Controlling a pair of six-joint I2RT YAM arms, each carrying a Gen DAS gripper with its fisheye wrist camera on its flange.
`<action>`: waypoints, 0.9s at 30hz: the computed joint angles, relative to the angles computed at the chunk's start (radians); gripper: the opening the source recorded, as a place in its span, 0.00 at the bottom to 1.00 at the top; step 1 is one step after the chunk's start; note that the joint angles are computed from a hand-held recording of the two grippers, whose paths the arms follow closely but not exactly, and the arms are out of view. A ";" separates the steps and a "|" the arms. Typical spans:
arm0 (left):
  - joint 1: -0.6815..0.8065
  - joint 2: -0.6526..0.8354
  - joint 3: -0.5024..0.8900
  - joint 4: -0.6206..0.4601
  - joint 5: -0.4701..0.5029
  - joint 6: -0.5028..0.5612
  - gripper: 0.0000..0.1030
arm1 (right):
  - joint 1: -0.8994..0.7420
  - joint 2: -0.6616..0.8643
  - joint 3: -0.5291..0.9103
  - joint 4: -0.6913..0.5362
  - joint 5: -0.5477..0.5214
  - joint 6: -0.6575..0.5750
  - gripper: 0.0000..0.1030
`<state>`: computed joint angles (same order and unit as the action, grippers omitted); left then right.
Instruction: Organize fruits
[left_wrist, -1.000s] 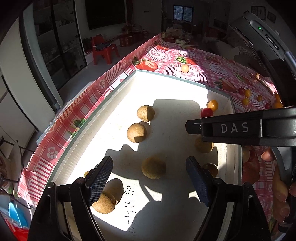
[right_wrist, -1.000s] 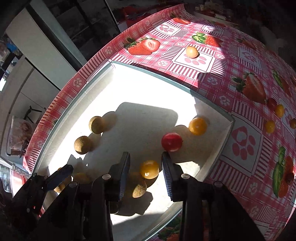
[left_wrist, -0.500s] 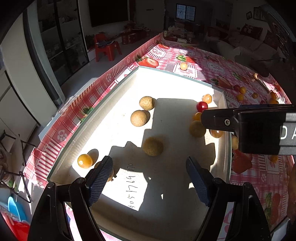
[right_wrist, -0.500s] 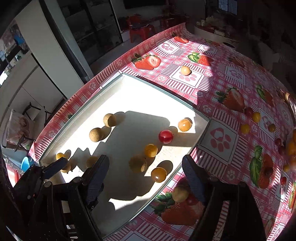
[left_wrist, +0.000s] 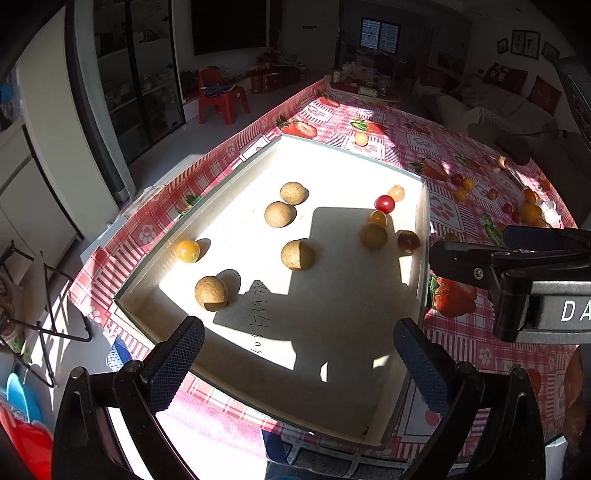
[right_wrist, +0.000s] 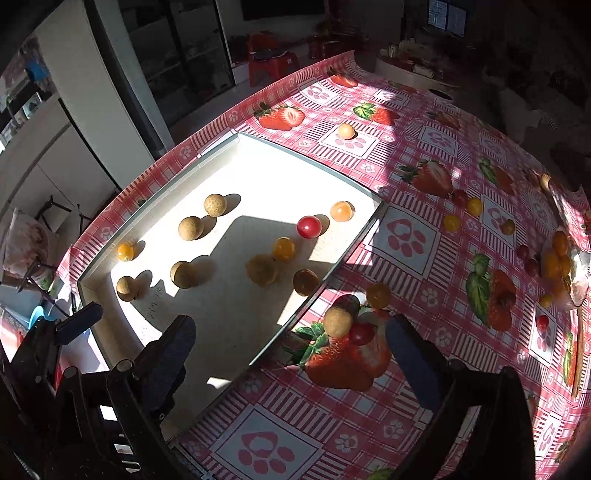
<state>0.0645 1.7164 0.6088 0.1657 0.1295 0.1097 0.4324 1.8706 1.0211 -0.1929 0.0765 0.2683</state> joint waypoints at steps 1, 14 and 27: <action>-0.003 -0.010 -0.009 -0.007 -0.012 -0.007 1.00 | 0.005 -0.016 -0.020 0.009 0.008 0.005 1.00; -0.049 -0.135 -0.165 0.059 -0.103 -0.005 1.00 | 0.119 -0.211 -0.267 0.131 0.160 0.149 1.00; -0.133 -0.173 -0.209 0.083 -0.230 -0.015 1.00 | 0.146 -0.348 -0.415 0.188 0.247 0.195 1.00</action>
<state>-0.0682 1.5434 0.3999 0.2485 -0.1001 0.0944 0.5781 1.5222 0.6063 -0.0048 0.3239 0.4638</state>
